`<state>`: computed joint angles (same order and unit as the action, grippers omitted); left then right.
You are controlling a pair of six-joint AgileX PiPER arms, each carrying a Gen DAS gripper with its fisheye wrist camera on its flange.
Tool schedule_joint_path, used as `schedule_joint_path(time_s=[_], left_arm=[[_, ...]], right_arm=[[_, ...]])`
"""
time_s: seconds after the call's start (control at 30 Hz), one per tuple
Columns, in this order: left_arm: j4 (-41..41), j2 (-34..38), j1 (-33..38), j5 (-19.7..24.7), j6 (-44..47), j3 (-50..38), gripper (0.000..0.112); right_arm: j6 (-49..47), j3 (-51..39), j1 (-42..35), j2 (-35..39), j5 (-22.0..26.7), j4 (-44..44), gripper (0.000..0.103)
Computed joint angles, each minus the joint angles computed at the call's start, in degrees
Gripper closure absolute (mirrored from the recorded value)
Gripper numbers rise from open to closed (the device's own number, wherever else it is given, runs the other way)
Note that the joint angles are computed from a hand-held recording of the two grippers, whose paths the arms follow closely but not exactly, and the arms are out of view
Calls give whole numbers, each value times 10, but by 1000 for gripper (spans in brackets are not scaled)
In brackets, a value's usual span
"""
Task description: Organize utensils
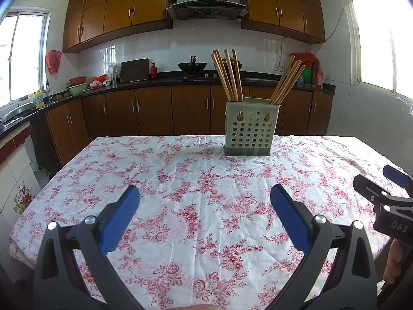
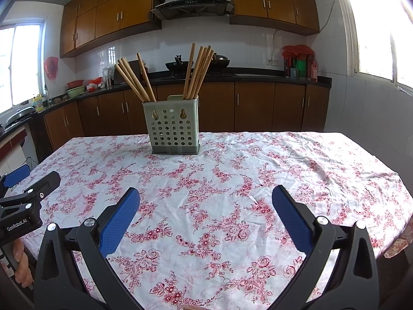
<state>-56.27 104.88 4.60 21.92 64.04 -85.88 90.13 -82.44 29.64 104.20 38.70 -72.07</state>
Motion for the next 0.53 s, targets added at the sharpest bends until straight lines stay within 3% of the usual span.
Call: schedule_joint_path(time_s=[0.53], left_arm=[[6,6,6,9,-5,-10,13]], right_arm=[[-6,-1,-3,-1,-3,4,2]])
